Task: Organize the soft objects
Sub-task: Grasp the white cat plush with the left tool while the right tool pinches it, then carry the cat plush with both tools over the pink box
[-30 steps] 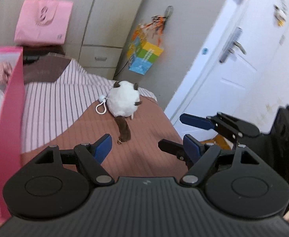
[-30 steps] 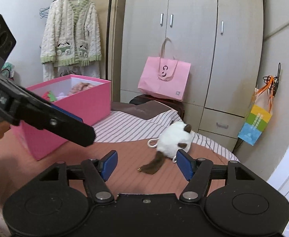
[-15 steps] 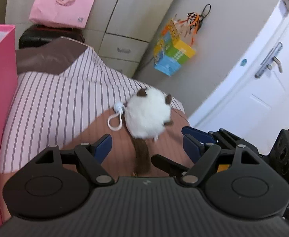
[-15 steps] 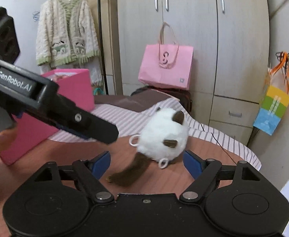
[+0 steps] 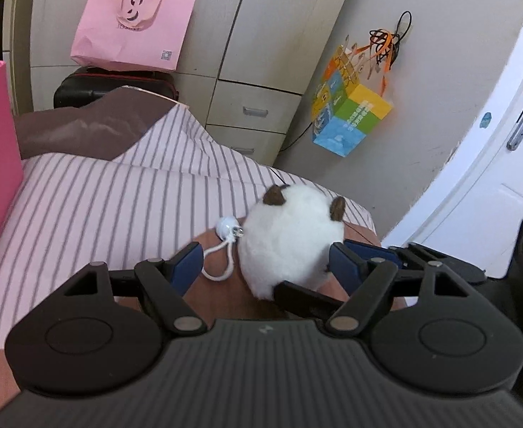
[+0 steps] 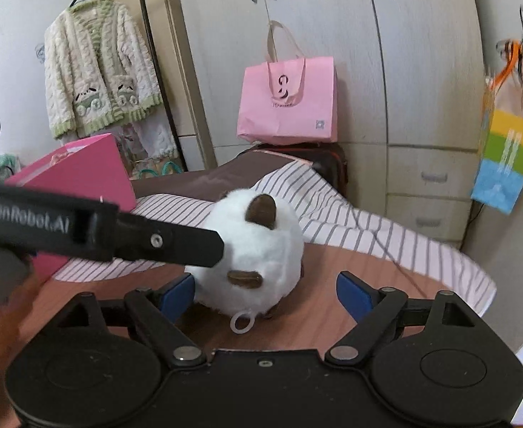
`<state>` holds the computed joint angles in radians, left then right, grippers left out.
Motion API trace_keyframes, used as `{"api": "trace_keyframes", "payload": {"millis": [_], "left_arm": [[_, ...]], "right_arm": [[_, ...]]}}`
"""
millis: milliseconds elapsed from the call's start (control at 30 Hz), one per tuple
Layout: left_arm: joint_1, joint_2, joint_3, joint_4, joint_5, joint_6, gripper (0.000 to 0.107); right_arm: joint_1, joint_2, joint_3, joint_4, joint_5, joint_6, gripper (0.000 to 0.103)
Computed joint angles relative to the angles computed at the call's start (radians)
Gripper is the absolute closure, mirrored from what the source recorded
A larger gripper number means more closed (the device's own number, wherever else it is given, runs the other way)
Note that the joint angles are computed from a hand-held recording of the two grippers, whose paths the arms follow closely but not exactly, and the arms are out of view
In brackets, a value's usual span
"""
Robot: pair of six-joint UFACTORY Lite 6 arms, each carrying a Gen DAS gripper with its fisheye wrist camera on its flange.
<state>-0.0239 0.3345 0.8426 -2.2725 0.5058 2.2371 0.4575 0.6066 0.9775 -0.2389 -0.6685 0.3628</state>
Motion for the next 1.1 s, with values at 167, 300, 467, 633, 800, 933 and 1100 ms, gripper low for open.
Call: {"api": "trace_keyframes", "payload": {"millis": [167, 300, 467, 633, 800, 933, 1100], "left_arm": [[-0.051, 0.001, -0.017, -0.153, 0.0, 0.151, 0.036], [-0.066, 0.002, -0.022, -0.2, 0.002, 0.202, 0.051], [-0.083, -0.027, -0.053, -0.202, -0.004, 0.237, 0.058], [-0.08, -0.09, -0.114, -0.16, 0.002, 0.228, 0.058], [-0.074, -0.188, -0.197, -0.091, -0.008, 0.195, 0.059], [-0.059, -0.29, -0.277, -0.018, -0.018, 0.146, 0.06], [-0.018, -0.434, -0.371, 0.152, -0.027, 0.016, 0.06]], "right_arm": [[0.006, 0.029, 0.041, -0.058, -0.013, 0.003, 0.015], [0.052, 0.028, 0.046, 0.056, 0.007, -0.133, 0.03], [0.077, -0.005, 0.006, 0.139, 0.006, -0.185, 0.035], [0.11, -0.056, -0.056, 0.214, -0.005, -0.19, 0.035], [0.153, -0.134, -0.14, 0.285, -0.004, -0.167, 0.035], [0.219, -0.198, -0.208, 0.4, -0.005, -0.197, 0.035], [0.317, -0.273, -0.285, 0.549, -0.027, -0.255, 0.035]]}}
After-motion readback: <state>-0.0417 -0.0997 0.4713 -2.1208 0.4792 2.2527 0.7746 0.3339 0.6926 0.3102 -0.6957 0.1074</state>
